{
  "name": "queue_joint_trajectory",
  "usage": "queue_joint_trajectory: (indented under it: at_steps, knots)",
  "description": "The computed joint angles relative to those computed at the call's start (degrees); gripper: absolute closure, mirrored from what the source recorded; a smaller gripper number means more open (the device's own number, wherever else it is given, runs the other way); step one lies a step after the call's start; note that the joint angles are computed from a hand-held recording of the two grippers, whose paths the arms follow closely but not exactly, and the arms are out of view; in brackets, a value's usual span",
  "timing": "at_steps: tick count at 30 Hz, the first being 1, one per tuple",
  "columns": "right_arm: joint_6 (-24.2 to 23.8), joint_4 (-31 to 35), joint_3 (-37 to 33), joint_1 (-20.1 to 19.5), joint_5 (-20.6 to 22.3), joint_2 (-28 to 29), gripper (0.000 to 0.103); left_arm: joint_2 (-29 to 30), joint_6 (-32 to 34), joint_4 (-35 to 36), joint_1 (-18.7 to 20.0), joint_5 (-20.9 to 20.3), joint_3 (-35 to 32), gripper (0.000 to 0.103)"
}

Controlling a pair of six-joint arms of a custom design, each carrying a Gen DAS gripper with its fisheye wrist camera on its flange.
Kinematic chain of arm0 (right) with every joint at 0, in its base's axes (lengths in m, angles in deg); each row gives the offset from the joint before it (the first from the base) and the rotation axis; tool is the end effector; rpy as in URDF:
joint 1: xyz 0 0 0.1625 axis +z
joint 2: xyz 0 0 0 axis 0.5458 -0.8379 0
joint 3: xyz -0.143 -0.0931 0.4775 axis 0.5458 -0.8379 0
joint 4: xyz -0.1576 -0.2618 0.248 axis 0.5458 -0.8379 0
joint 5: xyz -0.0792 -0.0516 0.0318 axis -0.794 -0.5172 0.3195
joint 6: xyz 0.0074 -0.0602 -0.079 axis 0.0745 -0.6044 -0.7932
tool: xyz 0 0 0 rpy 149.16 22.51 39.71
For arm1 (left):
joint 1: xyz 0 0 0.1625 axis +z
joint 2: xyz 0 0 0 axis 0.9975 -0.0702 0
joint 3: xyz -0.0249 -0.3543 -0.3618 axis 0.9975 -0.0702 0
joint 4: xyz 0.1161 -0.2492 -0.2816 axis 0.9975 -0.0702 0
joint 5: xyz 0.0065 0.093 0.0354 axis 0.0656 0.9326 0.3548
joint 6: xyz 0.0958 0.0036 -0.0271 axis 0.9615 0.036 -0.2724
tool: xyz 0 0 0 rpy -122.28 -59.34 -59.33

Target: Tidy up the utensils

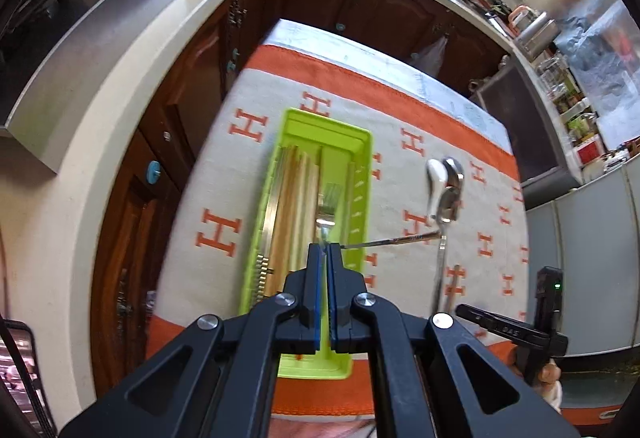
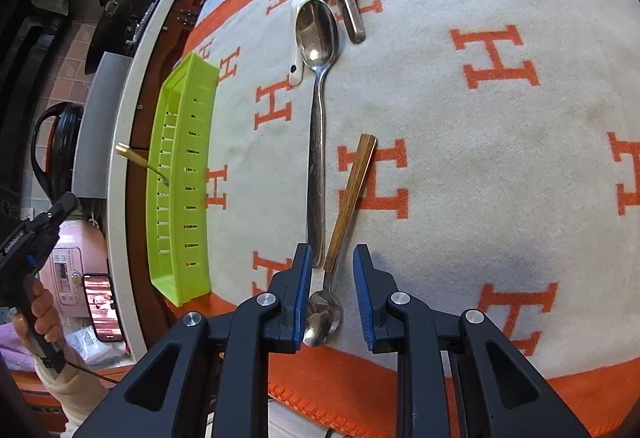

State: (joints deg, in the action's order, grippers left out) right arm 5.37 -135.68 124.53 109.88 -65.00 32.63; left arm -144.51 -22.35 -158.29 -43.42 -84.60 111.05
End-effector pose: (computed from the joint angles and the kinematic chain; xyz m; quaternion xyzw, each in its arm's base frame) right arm 0.3196 -0.1400 0.0478 -0.2834 -0.9187 0.2504 0.1140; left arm -0.1500 -0.3700 0.4542 0.2685 0.9406 -0.0384 0.2044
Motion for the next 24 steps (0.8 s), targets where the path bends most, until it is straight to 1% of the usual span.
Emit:
queue_joint_trajectory:
  at_steps: [2, 6, 7, 9, 11, 13, 15, 16, 19, 21, 24]
  knots:
    - [-0.2, 1.3, -0.8, -0.8, 0.4, 0.3, 0.082, 0.5, -0.1, -0.4, 1.3, 0.6, 0.5, 0.103]
    - [1.7, 9.7, -3.5, -1.8, 0.1, -0.8, 0.082, 1.9, 0.8, -1.7, 3.8, 0.2, 2.8, 0.103]
    - [2.1, 12.1, -4.2, -2.1, 0.0, -1.1, 0.082, 2.1, 0.9, -2.2, 4.0, 0.0, 3.5, 0.103]
    - [2.4, 14.5, -5.1, -2.2, -0.6, -1.4, 0.081, 2.3, 1.3, -3.1, 4.3, -0.8, 4.6, 0.103]
    - [2.6, 19.0, -6.8, -2.3, -1.2, -2.0, 0.082, 2.5, 2.1, -4.0, 4.4, -1.6, 5.6, 0.103]
    - [3.1, 24.6, -8.8, -2.3, -2.1, -2.6, 0.089, 2.7, 2.5, -4.9, 4.4, -2.3, 6.5, 0.103]
    - [3.0, 27.2, -10.0, -2.2, -3.0, -2.5, 0.092, 3.1, 2.5, -5.4, 4.4, -2.7, 7.2, 0.103]
    - [3.0, 27.8, -10.3, -2.2, -3.5, -2.5, 0.093, 3.3, 2.5, -5.7, 4.5, -3.1, 7.5, 0.103]
    - [2.4, 26.0, -9.9, -2.4, -4.1, -2.1, 0.096, 3.7, 2.6, -7.1, 4.6, -3.8, 8.6, 0.102]
    - [2.0, 24.6, -9.4, -2.4, -4.5, -2.0, 0.097, 3.7, 2.7, -8.0, 4.0, -3.1, 9.5, 0.102]
    - [1.1, 20.4, -8.7, -1.6, -5.5, -2.1, 0.097, 3.3, 2.7, -8.8, 3.5, -2.3, 10.4, 0.1]
